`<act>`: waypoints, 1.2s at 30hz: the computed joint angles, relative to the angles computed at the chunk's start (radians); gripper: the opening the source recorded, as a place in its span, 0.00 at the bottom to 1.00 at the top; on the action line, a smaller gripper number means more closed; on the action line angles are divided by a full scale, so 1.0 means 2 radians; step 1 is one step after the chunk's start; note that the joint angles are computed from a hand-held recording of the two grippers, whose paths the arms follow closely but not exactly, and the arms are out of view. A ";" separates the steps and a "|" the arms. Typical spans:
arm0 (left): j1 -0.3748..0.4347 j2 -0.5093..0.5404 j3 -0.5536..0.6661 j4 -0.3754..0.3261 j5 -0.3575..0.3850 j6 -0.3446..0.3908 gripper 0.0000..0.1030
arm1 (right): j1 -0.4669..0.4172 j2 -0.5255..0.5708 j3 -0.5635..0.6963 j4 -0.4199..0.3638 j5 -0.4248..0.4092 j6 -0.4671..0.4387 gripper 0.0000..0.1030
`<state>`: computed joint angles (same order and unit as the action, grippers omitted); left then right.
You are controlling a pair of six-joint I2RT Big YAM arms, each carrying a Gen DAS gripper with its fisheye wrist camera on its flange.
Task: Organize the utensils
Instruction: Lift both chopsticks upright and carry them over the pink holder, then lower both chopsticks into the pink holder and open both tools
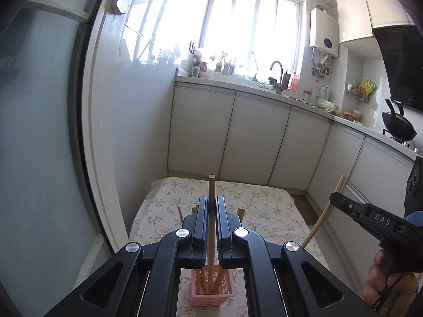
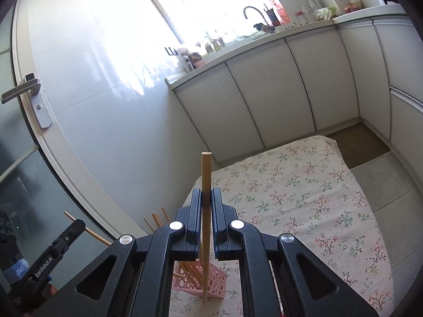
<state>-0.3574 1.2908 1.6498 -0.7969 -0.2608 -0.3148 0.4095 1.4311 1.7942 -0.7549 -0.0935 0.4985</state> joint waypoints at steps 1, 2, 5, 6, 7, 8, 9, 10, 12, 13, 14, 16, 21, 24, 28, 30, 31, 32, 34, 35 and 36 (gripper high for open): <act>0.002 0.003 -0.001 -0.001 0.004 0.000 0.05 | 0.002 0.003 0.001 0.009 0.000 -0.001 0.07; 0.004 0.008 0.000 -0.004 0.008 0.002 0.05 | 0.006 0.007 0.003 0.018 0.000 -0.004 0.07; 0.011 0.031 0.007 -0.024 0.018 0.006 0.05 | 0.020 0.021 0.013 0.037 0.006 -0.023 0.07; 0.014 0.038 0.009 -0.029 0.022 0.004 0.05 | 0.025 0.026 0.016 0.043 0.005 -0.030 0.07; 0.017 0.045 0.010 -0.034 0.028 0.000 0.05 | 0.029 0.032 0.020 0.045 0.002 -0.039 0.07; 0.020 0.051 0.012 -0.039 0.034 -0.003 0.05 | 0.035 0.039 0.026 0.043 0.005 -0.048 0.07; 0.023 0.056 0.013 -0.043 0.041 -0.005 0.05 | 0.040 0.045 0.029 0.042 0.011 -0.060 0.07; 0.025 0.060 0.013 -0.045 0.044 -0.008 0.05 | 0.044 0.051 0.033 0.039 0.015 -0.073 0.07; 0.030 0.064 0.011 -0.047 0.054 -0.006 0.05 | 0.051 0.063 0.041 0.029 0.020 -0.093 0.07; 0.032 0.066 0.010 -0.043 0.059 -0.005 0.05 | 0.054 0.068 0.043 0.026 0.021 -0.101 0.07; 0.034 0.066 0.008 -0.038 0.064 -0.005 0.05 | 0.058 0.073 0.047 0.023 0.025 -0.110 0.07; 0.038 0.071 0.008 -0.035 0.077 -0.009 0.06 | 0.063 0.080 0.050 0.015 0.032 -0.124 0.07; 0.043 0.066 0.004 -0.033 0.087 -0.024 0.16 | 0.063 0.098 0.063 -0.006 0.022 -0.120 0.08; 0.043 0.062 0.001 -0.032 0.083 -0.029 0.31 | 0.056 0.105 0.070 -0.015 -0.012 -0.104 0.09; 0.042 0.058 0.003 -0.046 0.085 -0.032 0.43 | 0.046 0.104 0.074 -0.028 -0.053 -0.082 0.26; 0.041 0.055 0.004 -0.056 0.088 -0.032 0.53 | 0.040 0.097 0.071 -0.032 -0.070 -0.076 0.38; 0.040 0.054 0.004 -0.061 0.088 -0.033 0.57 | 0.036 0.093 0.070 -0.037 -0.075 -0.075 0.42; 0.039 0.052 0.004 -0.065 0.089 -0.034 0.62 | 0.033 0.089 0.068 -0.045 -0.077 -0.077 0.43; 0.036 0.049 0.003 -0.077 0.091 -0.033 0.68 | 0.026 0.081 0.068 -0.069 -0.075 -0.085 0.45; 0.033 0.048 0.004 -0.085 0.091 -0.031 0.69 | 0.023 0.078 0.070 -0.086 -0.070 -0.089 0.46; 0.030 0.047 0.003 -0.091 0.091 -0.029 0.71 | 0.019 0.073 0.069 -0.100 -0.066 -0.093 0.46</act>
<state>-0.2977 1.3852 1.6566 -0.9788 -0.0788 -0.3730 0.4473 1.5772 1.9319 -0.9545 -0.2261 0.3125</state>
